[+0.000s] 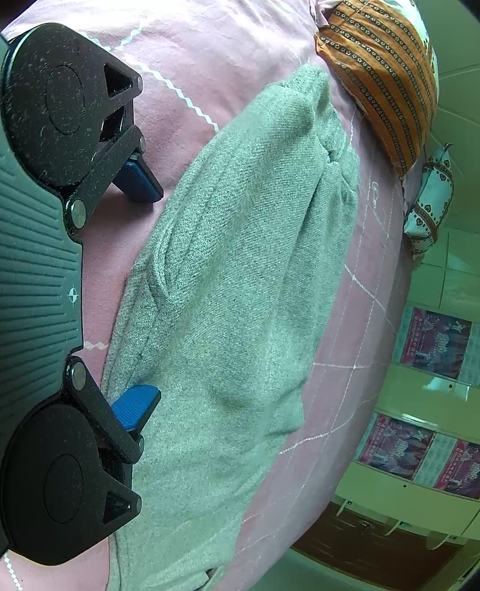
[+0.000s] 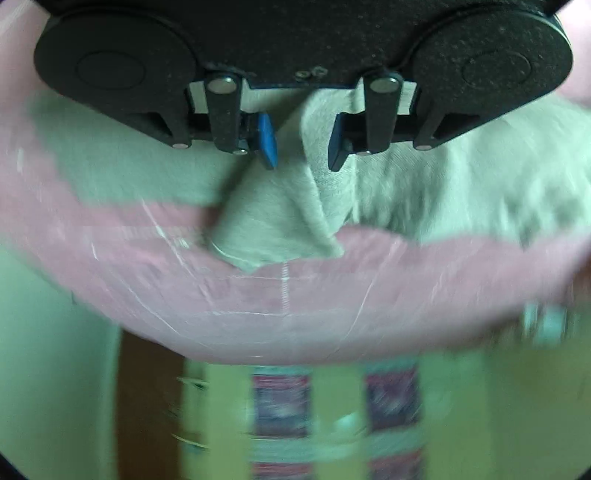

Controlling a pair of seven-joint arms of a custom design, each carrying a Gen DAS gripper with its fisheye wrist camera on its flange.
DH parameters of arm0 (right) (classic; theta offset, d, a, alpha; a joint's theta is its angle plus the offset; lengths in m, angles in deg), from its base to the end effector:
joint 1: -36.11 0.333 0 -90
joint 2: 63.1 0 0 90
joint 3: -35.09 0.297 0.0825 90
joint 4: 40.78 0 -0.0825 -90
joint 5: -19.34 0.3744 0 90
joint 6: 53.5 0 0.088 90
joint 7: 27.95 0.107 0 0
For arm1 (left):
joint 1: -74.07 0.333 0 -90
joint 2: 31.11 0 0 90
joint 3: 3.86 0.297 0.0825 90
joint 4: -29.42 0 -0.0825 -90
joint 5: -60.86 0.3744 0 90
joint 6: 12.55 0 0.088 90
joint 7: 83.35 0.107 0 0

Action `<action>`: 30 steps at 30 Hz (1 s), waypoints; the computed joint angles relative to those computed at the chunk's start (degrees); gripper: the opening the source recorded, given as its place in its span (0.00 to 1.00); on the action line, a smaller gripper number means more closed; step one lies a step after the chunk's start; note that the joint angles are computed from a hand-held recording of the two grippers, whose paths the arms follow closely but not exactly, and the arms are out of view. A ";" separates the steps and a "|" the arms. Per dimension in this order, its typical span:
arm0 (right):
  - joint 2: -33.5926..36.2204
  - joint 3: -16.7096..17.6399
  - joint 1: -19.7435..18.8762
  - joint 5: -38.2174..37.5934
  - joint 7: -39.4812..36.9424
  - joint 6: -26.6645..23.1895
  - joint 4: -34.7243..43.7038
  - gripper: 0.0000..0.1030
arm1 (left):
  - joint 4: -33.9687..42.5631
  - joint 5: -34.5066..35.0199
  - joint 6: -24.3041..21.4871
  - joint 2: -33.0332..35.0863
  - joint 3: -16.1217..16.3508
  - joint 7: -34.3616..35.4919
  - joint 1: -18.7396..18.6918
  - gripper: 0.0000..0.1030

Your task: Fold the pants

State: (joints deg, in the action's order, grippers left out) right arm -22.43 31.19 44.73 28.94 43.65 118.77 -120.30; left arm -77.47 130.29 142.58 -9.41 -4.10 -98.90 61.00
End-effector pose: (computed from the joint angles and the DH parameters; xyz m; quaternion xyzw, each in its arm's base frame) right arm 0.7564 0.0654 0.3917 -0.7191 0.5377 -0.3266 0.2952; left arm 0.6183 -0.1796 0.3354 -0.8090 0.4319 -0.2705 0.2930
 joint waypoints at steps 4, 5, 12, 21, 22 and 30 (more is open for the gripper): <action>0.72 -4.27 2.30 0.22 7.14 0.80 0.92 0.00 | 0.12 0.01 0.19 0.11 0.07 -0.14 0.00 1.00; -1.00 -1.18 -0.33 3.15 8.49 1.37 -0.98 0.00 | 0.28 -0.02 0.08 0.23 0.06 -0.06 -0.05 1.00; -8.47 20.36 -20.36 25.92 2.23 1.78 -15.03 0.00 | 0.34 -0.47 0.55 0.38 0.26 0.70 0.15 1.00; -5.46 9.57 -7.37 11.63 -15.39 10.83 -10.00 0.22 | 0.85 -0.16 -0.49 0.68 0.20 0.46 -0.27 1.00; -4.19 6.67 -4.69 9.52 -15.54 10.91 -8.27 0.22 | 0.73 -0.10 -0.21 0.62 0.25 0.30 -0.20 1.00; 1.77 -4.55 1.70 5.16 -2.64 4.05 2.59 0.00 | 0.73 -0.21 -0.05 0.67 0.32 0.46 -0.17 1.00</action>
State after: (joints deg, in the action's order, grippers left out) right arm -20.67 26.64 46.43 34.10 41.01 122.81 -117.70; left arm -76.75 130.09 142.52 -8.74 -3.78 -98.44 60.83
